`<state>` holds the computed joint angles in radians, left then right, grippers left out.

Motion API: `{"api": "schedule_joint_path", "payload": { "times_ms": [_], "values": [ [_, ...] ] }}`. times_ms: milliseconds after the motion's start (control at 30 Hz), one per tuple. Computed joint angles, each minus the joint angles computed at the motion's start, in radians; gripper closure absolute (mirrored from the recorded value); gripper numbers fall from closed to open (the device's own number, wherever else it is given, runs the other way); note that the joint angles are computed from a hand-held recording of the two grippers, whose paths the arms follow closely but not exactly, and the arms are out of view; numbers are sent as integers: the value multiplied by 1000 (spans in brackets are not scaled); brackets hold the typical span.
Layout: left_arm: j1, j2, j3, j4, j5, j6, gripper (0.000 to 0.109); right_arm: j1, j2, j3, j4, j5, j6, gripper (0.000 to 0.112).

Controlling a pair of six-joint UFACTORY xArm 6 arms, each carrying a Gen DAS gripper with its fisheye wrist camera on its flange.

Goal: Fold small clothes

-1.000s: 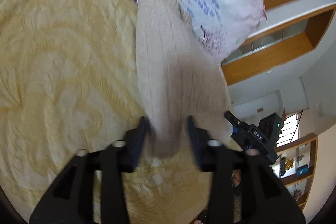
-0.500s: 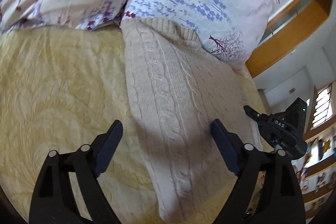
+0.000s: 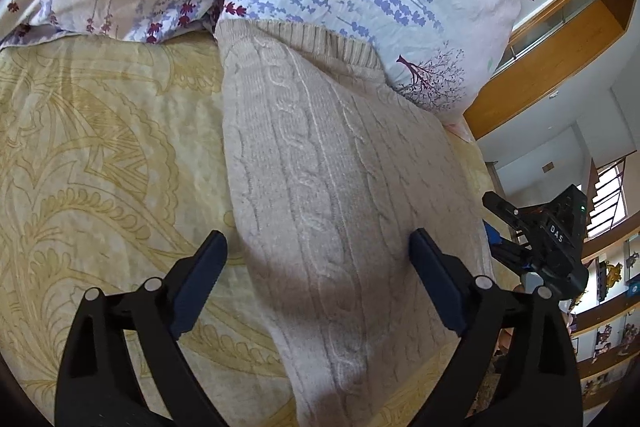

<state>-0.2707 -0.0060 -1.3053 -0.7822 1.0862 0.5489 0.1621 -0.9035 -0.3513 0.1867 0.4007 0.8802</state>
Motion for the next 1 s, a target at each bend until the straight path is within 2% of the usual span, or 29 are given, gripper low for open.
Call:
{"api": "schedule_joint_path", "payload": {
  "times_ms": [233,367,500,600,700,767,867,1000],
  "values": [
    [-6,29,-20,-31,9,-1,15,14,57,-12,169,-40,-149,42],
    [11,66,-52,-103,54,-1,15,43,92,-21,300,-83,-272,43],
    [31,91,-65,-175,93,-10,18,83,154,-51,521,-121,-472,56],
    [43,97,-65,-191,103,-21,27,99,181,-73,554,-119,-527,57],
    [58,103,-62,-206,116,-28,37,122,190,-80,733,-127,-676,70],
    [72,104,-60,-219,135,-24,47,136,181,-72,837,-148,-750,74],
    [83,89,-46,-232,142,-6,57,161,167,-62,894,-180,-780,77],
    [104,67,-31,-246,165,16,64,211,142,-62,930,-228,-795,79]
  ]
}}
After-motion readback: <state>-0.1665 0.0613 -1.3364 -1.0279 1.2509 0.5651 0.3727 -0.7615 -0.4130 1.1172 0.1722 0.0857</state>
